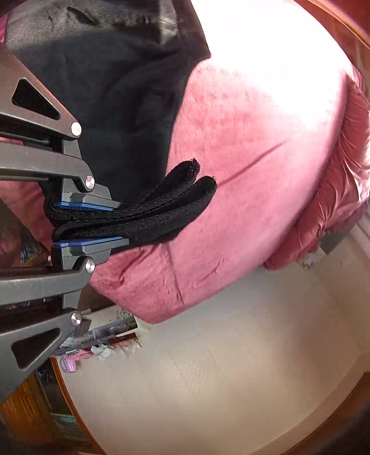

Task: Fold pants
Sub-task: 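Lift the leg end with the right gripper and fold it toward the left gripper, then lay the folded leg end down and open both grippers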

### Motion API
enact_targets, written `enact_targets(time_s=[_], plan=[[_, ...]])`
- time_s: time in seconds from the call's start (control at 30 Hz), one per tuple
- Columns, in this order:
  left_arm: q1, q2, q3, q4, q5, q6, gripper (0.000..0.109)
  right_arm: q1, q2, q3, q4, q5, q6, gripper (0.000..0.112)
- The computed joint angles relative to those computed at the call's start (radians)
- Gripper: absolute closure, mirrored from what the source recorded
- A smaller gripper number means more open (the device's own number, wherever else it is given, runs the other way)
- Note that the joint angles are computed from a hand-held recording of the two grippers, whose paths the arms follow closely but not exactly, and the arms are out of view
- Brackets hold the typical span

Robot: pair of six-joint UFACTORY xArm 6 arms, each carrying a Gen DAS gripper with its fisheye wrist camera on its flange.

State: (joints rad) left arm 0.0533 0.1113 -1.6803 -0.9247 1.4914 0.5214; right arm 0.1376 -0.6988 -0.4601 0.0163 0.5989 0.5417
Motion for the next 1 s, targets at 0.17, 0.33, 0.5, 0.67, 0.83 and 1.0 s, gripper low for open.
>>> enact_targets(time_s=[0.17, 0.33, 0.5, 0.67, 0.83, 1.0], plan=[[0.019, -0.037, 0.041, -0.001, -0.024, 0.019, 0.094, -0.022, 0.081, -0.031, -0.212, -0.049, 0.236, 0.067], [0.036, -0.052, 0.184, 0.154, -0.100, 0.015, 0.095, -0.066, 0.115, 0.011, -0.132, -0.107, 0.218, 0.067], [0.051, -0.061, 0.319, 0.239, -0.167, 0.003, 0.095, -0.042, 0.166, -0.028, -0.192, -0.077, 0.211, 0.062], [0.015, -0.120, 0.357, 0.287, -0.245, 0.064, 0.094, -0.036, 0.144, -0.060, -0.091, 0.030, 0.022, 0.058], [-0.033, -0.191, 0.426, 0.333, -0.337, 0.090, 0.094, -0.042, -0.017, -0.065, -0.084, 0.166, -0.133, 0.058], [-0.084, -0.263, 0.504, 0.373, -0.437, 0.092, 0.094, -0.039, 0.084, -0.172, -0.077, 0.022, -0.193, 0.058]])
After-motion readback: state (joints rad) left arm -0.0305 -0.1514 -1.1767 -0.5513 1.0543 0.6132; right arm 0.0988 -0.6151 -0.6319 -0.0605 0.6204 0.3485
